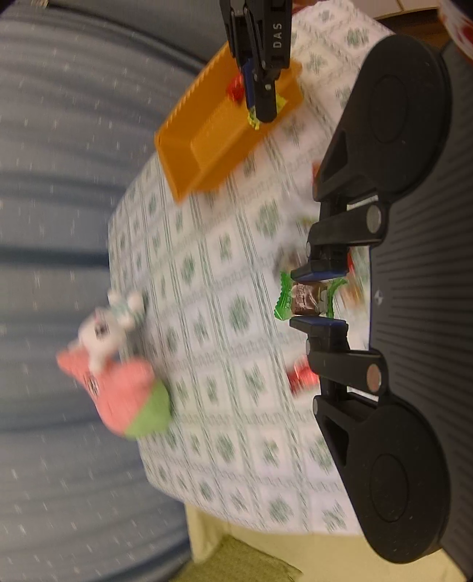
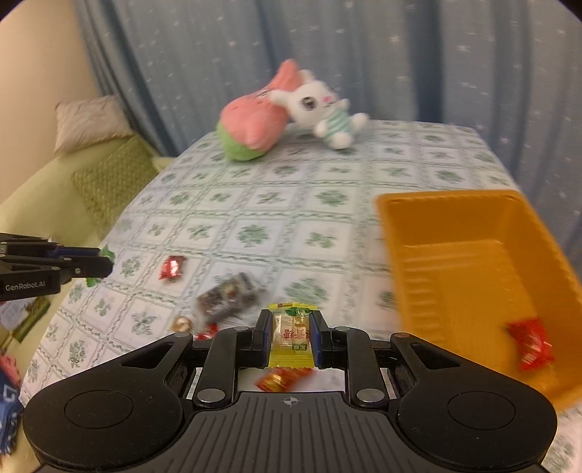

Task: Organize snacks
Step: 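Carry both candies over the orange tray and open both tools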

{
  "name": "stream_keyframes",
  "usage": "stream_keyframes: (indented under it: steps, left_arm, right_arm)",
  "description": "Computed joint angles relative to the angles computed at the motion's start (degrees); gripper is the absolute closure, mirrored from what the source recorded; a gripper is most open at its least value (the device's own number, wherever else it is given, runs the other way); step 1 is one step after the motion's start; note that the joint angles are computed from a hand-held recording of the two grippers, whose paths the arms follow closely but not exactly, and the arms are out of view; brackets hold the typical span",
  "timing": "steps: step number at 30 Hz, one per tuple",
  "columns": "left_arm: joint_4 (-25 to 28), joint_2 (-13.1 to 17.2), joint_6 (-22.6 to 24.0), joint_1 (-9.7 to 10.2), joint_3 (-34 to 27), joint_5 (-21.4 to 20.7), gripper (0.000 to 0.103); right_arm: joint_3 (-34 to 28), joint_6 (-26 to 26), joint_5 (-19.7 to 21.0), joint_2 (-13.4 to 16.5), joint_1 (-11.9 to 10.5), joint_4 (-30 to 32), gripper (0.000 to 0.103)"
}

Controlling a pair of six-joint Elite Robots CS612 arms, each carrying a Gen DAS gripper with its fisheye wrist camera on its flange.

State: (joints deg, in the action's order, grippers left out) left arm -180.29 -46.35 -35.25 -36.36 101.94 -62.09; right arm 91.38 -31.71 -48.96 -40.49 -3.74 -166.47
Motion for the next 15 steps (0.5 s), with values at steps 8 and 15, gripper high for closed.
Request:
stream_keyframes:
  steps: [8, 15]
  left_arm:
    - [0.67, 4.58, 5.59, -1.98, -9.32, -5.19, 0.084]
    - [3.70, 8.53, 6.69, -3.27, -17.54, -6.69, 0.084]
  right_arm:
    - [-0.19, 3.16, -1.35, -0.15, -4.01, -2.40, 0.081]
    - [-2.40, 3.30, -0.94, 0.97, -6.57, -1.89, 0.081]
